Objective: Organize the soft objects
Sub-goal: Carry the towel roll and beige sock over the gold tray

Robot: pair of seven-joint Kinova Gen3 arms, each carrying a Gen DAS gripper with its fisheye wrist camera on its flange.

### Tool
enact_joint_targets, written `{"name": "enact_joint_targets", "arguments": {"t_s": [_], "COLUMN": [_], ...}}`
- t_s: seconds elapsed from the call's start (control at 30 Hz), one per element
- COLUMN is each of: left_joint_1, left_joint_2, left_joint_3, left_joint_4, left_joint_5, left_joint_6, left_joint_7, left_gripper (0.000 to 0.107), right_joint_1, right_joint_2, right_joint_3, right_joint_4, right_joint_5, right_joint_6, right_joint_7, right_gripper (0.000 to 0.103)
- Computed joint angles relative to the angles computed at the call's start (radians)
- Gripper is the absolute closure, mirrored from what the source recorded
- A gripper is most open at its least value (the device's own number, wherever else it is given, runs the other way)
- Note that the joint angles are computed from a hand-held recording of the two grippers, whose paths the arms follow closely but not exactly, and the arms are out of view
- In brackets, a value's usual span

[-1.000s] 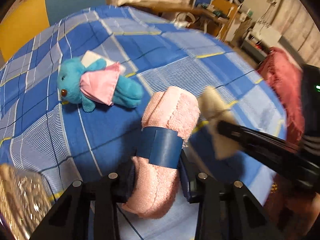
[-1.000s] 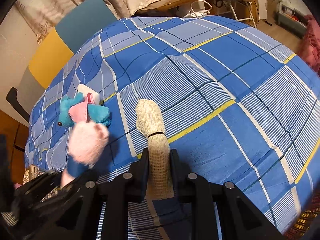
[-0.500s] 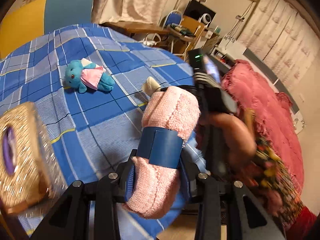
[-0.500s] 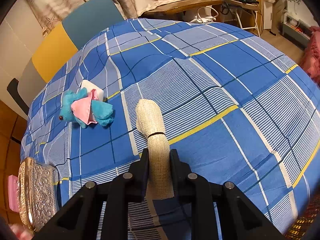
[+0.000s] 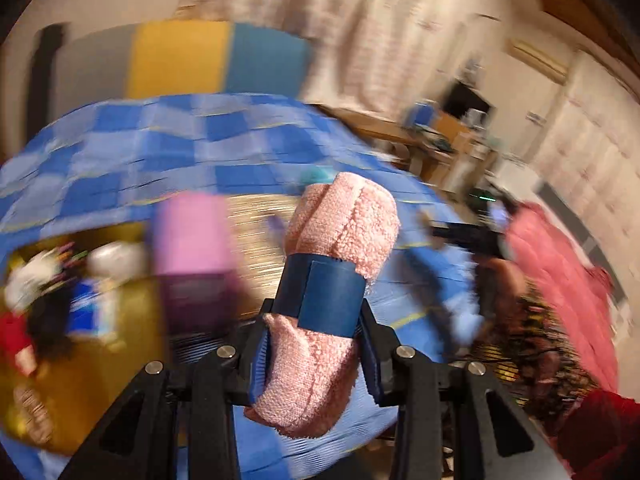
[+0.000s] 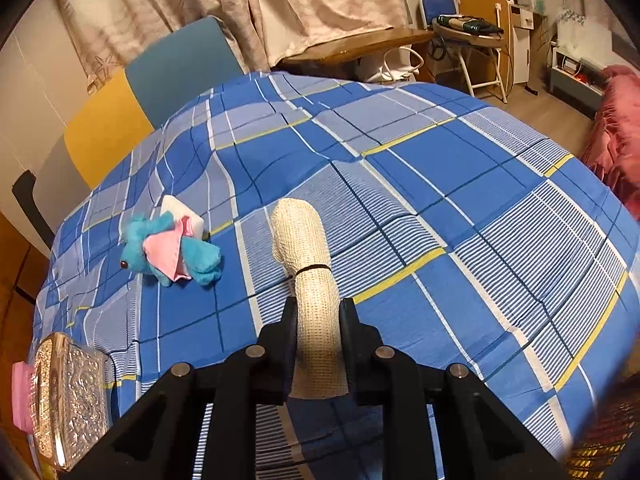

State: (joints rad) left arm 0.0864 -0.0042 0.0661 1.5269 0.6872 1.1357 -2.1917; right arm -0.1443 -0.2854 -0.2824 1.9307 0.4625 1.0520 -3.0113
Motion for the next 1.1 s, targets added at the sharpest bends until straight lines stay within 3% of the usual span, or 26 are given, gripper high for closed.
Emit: {"name": "enact_joint_targets", "arguments": {"t_s": [0.2, 0.43, 0.63, 0.93, 1.1], "left_joint_1": [-0.107, -0.202, -0.213, -0.197, -0.251], "left_joint_2": [0.079, 0.196, 0.228, 0.227, 0.199], "left_joint_3": [-0.064, -0.056, -0.044, -0.044, -0.038], "left_joint_4": [0.015, 0.004, -0.015, 0.013, 0.055], "left_joint_5": [-0.091, -0.164, -0.239, -0.359, -0.279], "left_joint_6": [-0.018, -0.011, -0.025, -0.1, -0.113], "left_joint_7": [0.124, 0.212, 0.281, 0.318, 0.242], "left_gripper": [0.07, 0.07, 0.07, 0.066, 0.056], "right_joint_1": [-0.013, -0.104, -0.196, -0.36, -0.462], "right_joint_2": [0.0, 0.011, 0.031, 0.142, 0.223], "right_joint_3": [-0.109, -0.215, -0.289, -0.402, -0.422], "right_joint_4": [-0.021, -0.06, -0.126, -0.296, -0.389], "right_joint_5": [0.128, 0.216, 0.282, 0.477, 0.595], "right_joint_6": [0.108, 0.25, 0.346, 0.449, 0.452], "right_joint_7": [-0.117, -0.254, -0.354, -0.42, -0.398], "right_gripper": [0.083, 0.083, 0.083, 0.083, 0.083]}}
